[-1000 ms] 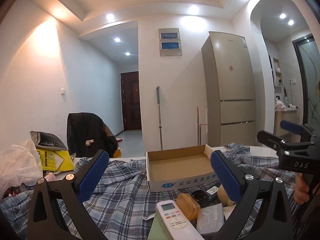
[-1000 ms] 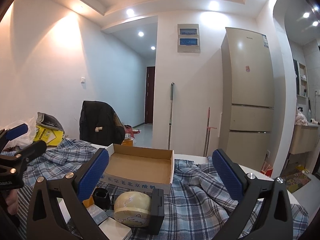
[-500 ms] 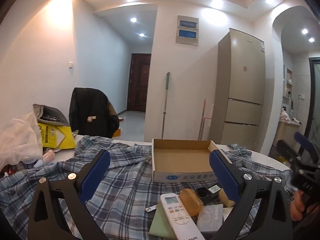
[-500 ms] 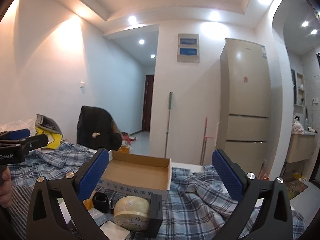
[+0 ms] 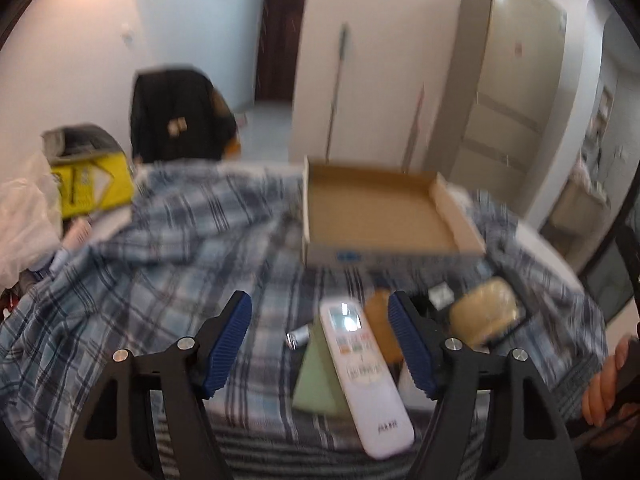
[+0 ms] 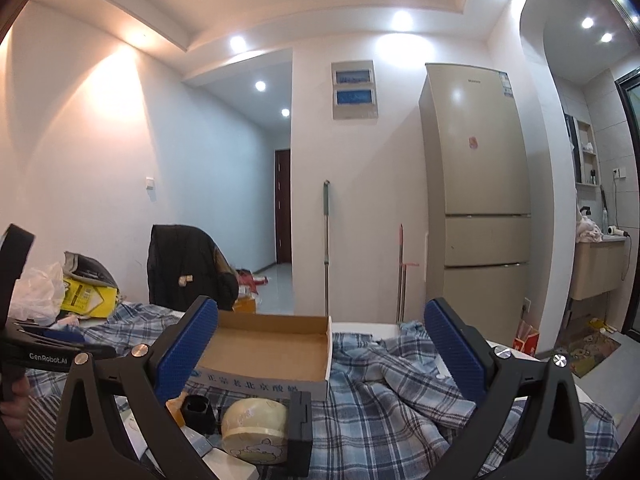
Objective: Organize rigid objects
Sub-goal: 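Lower the left gripper onto the white remote and close on it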
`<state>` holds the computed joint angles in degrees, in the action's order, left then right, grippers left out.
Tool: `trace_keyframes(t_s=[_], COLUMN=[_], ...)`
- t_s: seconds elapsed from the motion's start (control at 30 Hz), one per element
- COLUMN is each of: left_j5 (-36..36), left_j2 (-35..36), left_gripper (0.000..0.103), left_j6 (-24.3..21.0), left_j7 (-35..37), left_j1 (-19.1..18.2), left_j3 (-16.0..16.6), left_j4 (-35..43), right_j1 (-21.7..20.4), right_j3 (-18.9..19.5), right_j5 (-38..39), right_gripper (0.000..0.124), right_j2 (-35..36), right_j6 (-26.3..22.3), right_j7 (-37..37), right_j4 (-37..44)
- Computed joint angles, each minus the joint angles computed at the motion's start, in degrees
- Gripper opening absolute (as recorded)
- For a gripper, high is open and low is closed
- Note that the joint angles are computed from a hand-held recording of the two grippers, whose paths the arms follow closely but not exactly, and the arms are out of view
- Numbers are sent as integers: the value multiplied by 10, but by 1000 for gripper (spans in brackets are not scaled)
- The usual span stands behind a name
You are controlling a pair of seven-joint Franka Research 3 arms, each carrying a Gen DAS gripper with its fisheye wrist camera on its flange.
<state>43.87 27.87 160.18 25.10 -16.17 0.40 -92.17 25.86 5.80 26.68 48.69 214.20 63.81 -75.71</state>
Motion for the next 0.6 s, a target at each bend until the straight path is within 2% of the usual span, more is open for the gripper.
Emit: trace_keyframes(t_s=[0.1,0.13,0.2,0.23,0.3,0.43,0.53,0.6], left_j5=[-45,-63,-124,-149,-164,-164,-196,-215], left_j2=[12,21,51,64,89,146,184,207], left_gripper=[73,73,73,73,73,73,73,73], left_j6=[-57,-78,-146,-169,-211,-307,-354,-376], left_j7=[66,99,189,215,229,253,282,293], left_j1=[6,9,20,21,6,-26,-23,-24], left_j3=[-35,-47,-83,-91,-79,-55,-63,-65], left_j4=[26,42,94,117,160,259,321,356], right_j1=[13,33,41,41,50,83,70,67], right_j3=[-18,-43,-55,-57,-81,-168,-166,-168], right_j5=[24,60,89,101,127,145,129,116], right_gripper=[103,103,103,103,99,97,96,96], right_j2=[-2,0,1,-2,-7,-3,0,1], right_j6=[-26,-43,-63,-89,-157,-298,-352,-370], right_j7=[-26,-55,-76,-81,-77,-7,29,51], right_j4=[6,18,27,30,37,58,68,72])
